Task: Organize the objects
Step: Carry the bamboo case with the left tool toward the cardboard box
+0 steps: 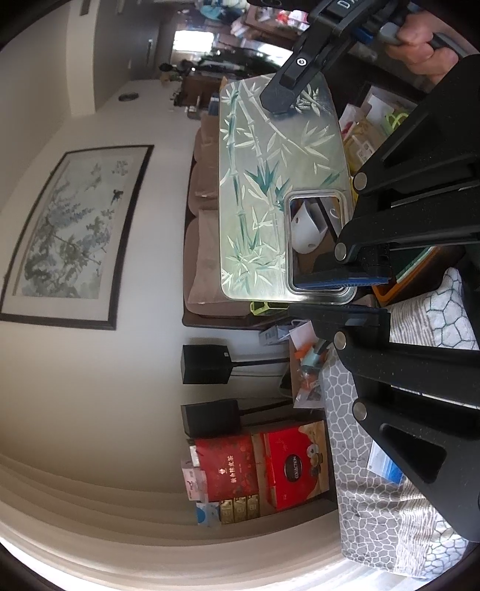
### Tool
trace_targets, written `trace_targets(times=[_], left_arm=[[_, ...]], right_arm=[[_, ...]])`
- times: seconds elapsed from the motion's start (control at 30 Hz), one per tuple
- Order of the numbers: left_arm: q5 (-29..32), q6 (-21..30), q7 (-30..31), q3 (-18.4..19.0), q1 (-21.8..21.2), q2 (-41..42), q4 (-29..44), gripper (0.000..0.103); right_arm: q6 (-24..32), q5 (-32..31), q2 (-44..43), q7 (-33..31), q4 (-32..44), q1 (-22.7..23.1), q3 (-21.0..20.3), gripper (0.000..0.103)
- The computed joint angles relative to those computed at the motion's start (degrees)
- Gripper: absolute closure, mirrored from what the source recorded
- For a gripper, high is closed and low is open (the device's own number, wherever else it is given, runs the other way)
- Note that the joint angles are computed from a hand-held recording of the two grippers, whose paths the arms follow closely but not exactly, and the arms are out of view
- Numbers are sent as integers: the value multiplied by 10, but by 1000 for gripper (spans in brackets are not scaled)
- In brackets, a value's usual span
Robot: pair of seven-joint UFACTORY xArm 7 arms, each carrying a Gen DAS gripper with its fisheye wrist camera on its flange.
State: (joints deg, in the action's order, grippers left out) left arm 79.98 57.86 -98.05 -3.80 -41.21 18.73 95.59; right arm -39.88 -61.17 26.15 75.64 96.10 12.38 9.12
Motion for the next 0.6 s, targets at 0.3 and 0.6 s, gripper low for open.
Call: trace_targets(times=[0.3,0.6], left_arm=[[-7,-16,12,5,1,12,17,96],[-16,-38,18,19,-4,35,43,96]], right_arm=[[4,2,-1,3,-1,-4,-2,74],[11,12,-6,1,-13,-12,0,74]])
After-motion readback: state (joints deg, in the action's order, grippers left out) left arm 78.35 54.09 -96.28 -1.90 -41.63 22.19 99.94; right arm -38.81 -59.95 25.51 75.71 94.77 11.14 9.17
